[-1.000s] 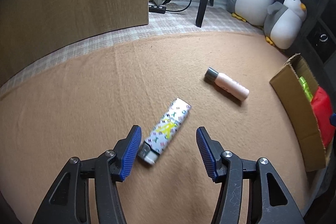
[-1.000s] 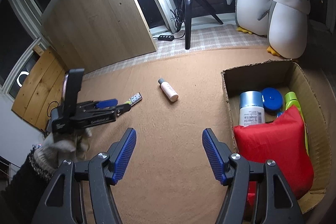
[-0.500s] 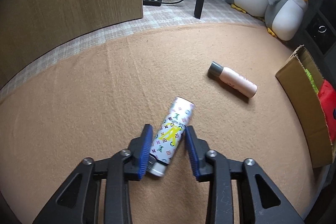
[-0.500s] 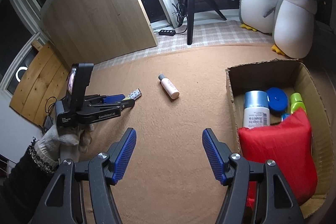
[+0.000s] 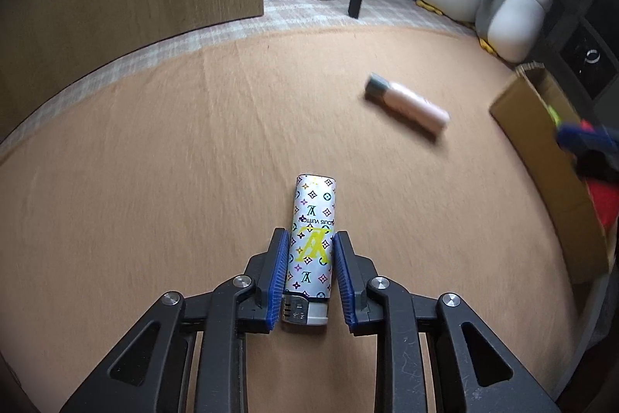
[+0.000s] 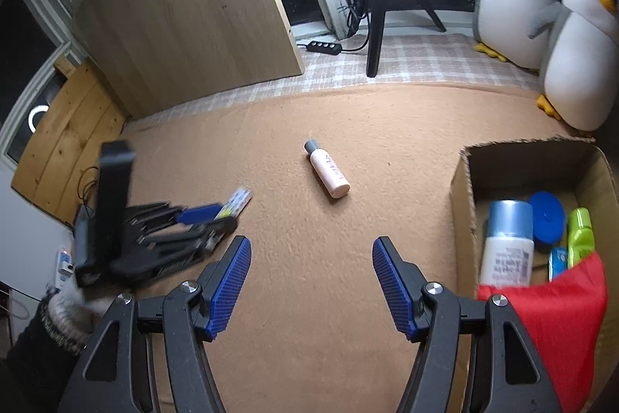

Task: Organize objects
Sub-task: 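Grasp the pink-capped bottle with the right gripper while the left gripper holds the lighter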

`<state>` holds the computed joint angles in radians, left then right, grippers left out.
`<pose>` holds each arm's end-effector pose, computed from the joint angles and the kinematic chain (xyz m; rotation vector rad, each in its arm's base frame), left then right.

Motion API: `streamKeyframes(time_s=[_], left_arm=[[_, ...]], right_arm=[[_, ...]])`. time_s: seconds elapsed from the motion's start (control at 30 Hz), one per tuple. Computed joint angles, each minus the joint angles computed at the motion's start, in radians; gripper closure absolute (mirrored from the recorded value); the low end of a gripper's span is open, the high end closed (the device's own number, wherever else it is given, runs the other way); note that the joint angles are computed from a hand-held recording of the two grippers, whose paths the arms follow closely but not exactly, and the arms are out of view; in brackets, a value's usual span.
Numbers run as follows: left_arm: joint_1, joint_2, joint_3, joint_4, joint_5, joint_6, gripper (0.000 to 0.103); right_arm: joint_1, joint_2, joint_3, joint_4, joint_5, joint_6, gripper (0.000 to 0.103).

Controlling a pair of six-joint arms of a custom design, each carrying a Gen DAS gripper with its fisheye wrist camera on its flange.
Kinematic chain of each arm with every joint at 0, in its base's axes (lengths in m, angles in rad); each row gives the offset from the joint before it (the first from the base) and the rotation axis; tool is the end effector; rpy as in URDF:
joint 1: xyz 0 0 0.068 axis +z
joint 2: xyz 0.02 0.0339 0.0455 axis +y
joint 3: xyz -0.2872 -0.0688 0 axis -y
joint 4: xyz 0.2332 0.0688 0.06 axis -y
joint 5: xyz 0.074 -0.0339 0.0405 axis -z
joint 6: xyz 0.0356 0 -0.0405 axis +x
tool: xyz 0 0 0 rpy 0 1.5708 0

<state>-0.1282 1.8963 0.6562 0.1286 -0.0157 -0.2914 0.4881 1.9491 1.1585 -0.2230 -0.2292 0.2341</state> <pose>0.2906 -0.0369 0.0863 -0.2239 2.6777 -0.1102 0.3409 0.1901 0.1646 -0.4216 2.6139 0.5524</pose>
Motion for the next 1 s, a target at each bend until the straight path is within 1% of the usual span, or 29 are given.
streamKeyframes(time_s=[0.17,0.3,0.43,0.53,0.6,0.73,0.8,0.93,0.97,1.0], left_arm=[[-0.056,-0.082,-0.135,0.051,-0.014,-0.077,0.077],[-0.117,-0.147,-0.229,0.075,-0.041,-0.158,0.077],[-0.176,-0.205,-0.299,0.080,-0.065,-0.239,0.077],[-0.204,-0.240,-0.336,0.080,-0.073,-0.281,0.077],[-0.216,-0.262,-0.358,0.079,-0.073,-0.301,0.077],[-0.210,-0.279,-0.373,0.078,-0.061,-0.308,0.077],[-0.212,-0.285,-0.380,0.082,-0.060,-0.309,0.077],[-0.205,-0.292,-0.393,0.093,-0.051,-0.310,0.077],[-0.203,-0.292,-0.392,0.091,-0.050,-0.309,0.077],[-0.203,-0.294,-0.392,0.090,-0.050,-0.309,0.077]], right_arm=[[0.006,0.092,0.086,-0.029,0.009,-0.008,0.041],[0.011,0.168,0.178,-0.069,0.022,-0.022,0.042],[0.018,0.246,0.281,-0.107,0.037,-0.024,0.042],[0.029,0.307,0.372,-0.158,0.064,-0.045,0.042],[0.037,0.355,0.449,-0.204,0.092,-0.064,0.043],[0.056,0.448,0.604,-0.312,0.158,-0.123,0.046],[0.061,0.480,0.650,-0.344,0.175,-0.141,0.047],[0.074,0.514,0.692,-0.364,0.189,-0.159,0.047],[0.077,0.516,0.692,-0.362,0.191,-0.161,0.049],[0.078,0.519,0.693,-0.361,0.188,-0.162,0.053]])
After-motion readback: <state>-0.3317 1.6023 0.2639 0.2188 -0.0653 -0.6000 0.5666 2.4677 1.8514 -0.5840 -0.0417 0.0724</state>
